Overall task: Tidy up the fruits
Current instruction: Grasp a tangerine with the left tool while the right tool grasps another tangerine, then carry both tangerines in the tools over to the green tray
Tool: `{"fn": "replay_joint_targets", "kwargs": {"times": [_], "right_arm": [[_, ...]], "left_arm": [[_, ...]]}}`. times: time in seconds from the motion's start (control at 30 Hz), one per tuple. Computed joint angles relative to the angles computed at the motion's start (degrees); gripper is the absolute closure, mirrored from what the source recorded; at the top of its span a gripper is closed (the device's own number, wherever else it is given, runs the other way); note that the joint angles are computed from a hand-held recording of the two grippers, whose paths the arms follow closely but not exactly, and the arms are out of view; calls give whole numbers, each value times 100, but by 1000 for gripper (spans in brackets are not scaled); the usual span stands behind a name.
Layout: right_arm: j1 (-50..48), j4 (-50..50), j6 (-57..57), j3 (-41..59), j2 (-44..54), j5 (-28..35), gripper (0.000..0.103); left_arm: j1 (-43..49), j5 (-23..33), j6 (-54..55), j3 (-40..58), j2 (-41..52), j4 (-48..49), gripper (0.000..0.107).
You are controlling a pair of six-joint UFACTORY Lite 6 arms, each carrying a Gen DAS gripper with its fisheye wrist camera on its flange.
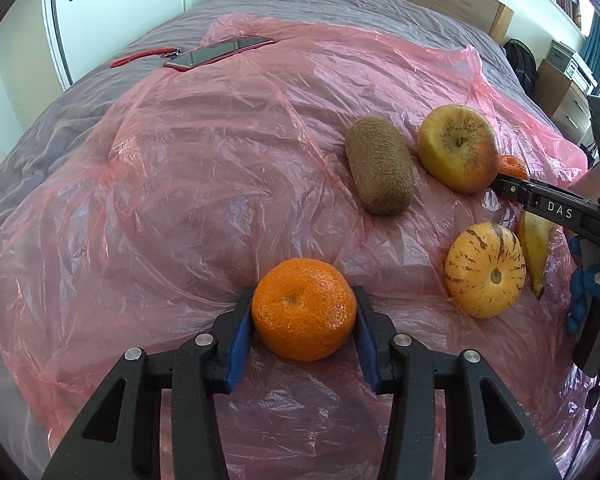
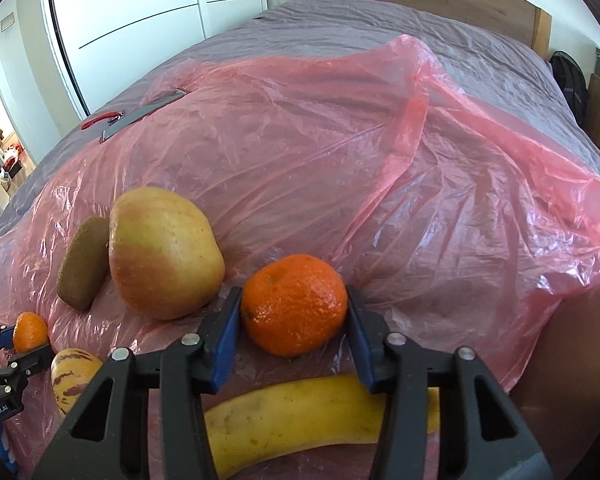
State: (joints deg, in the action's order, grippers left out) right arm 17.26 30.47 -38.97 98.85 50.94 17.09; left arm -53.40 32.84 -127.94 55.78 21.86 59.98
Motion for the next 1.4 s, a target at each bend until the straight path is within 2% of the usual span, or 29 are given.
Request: {"fn": "replay_joint_targets", "kwargs": {"times": [0.33, 0.57, 0.73, 1.03, 1.23, 1.33, 1.4], "right_arm": [[66, 463, -597, -399, -168, -392, 55], [-27, 1446, -1558, -540, -236, -406, 55], [-94, 2591, -2686, -727, -283, -467, 55], [-165, 3181, -3209, -748, -316, -400, 55], [-189, 3014, -2913, -704, -376, -296, 55], [-138, 2371, -2208, -618, -406, -281, 55], [-126, 2320, -2131, -664, -508, -263, 55]], "left_arm": [[-2, -213, -1020, -448, -219, 820, 68], [-95, -77, -1212, -407, -110, 983, 68], [-219, 89, -1302, -347, 13, 1039, 68], [-333, 269, -1354, -284, 80, 998, 68], [-358, 323, -1346, -307, 15, 975, 68], [-385, 384, -1211, -235, 62, 873, 68], [-418, 447, -1107, -172, 96, 777, 68]]}}
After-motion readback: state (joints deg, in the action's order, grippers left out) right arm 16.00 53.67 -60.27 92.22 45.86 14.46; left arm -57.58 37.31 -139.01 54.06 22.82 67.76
